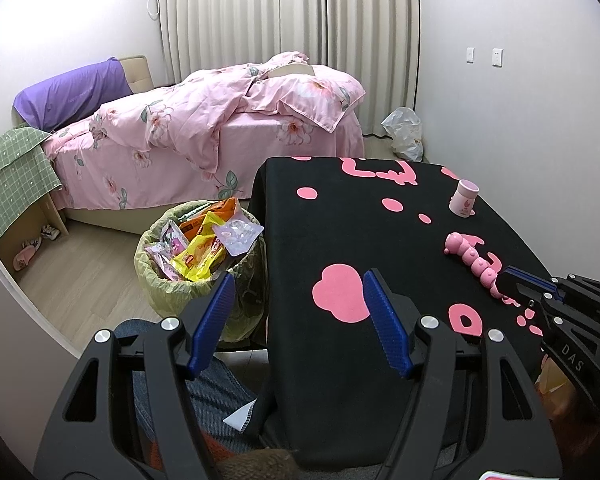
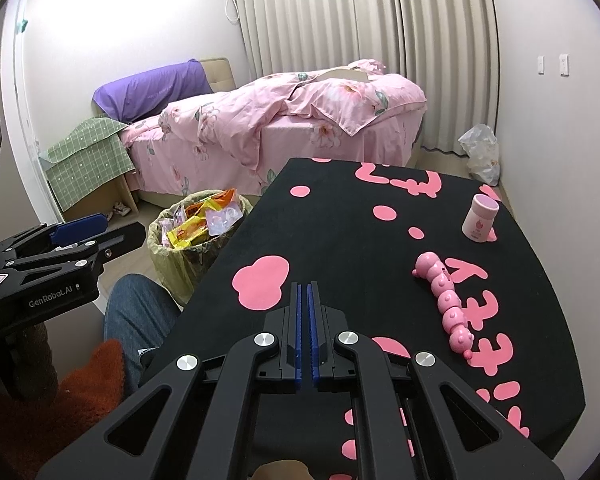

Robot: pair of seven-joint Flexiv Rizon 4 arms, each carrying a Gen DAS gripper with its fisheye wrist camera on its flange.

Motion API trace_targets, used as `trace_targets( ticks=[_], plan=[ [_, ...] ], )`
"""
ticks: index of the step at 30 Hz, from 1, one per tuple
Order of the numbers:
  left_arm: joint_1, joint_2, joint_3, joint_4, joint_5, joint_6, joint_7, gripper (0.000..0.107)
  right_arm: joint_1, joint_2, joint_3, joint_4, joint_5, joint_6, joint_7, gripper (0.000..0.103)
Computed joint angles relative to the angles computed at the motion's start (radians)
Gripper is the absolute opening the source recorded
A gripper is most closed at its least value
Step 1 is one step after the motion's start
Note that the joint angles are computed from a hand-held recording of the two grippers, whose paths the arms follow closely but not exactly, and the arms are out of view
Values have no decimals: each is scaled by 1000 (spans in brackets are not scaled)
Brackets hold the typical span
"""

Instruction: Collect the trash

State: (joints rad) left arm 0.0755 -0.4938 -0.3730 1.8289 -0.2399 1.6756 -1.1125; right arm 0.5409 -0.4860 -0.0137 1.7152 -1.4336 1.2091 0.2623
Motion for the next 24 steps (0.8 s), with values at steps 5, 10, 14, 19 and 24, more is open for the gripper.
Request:
trace_targets(
  ticks=[5,10,14,19,24],
  plan=[
    [17,0,-19,3,3,5,7,63,0,4,-2,-2,-12,-2,8,6],
    [31,3,-36,0,1,-4,17,63,-2,5,3,-4,-16,-6,9,6],
    [49,7,-58,7,1,3,28,63,-4,7,3,-1,-21,-5,10,6],
    [57,8,-67,8,-2,-1,32,63,-4,7,6,-2,-19,-7,7,6],
    [82,8,-101,10,-13,-18,50,63,-6,5,7,-4,-14,4,1,6]
  ],
)
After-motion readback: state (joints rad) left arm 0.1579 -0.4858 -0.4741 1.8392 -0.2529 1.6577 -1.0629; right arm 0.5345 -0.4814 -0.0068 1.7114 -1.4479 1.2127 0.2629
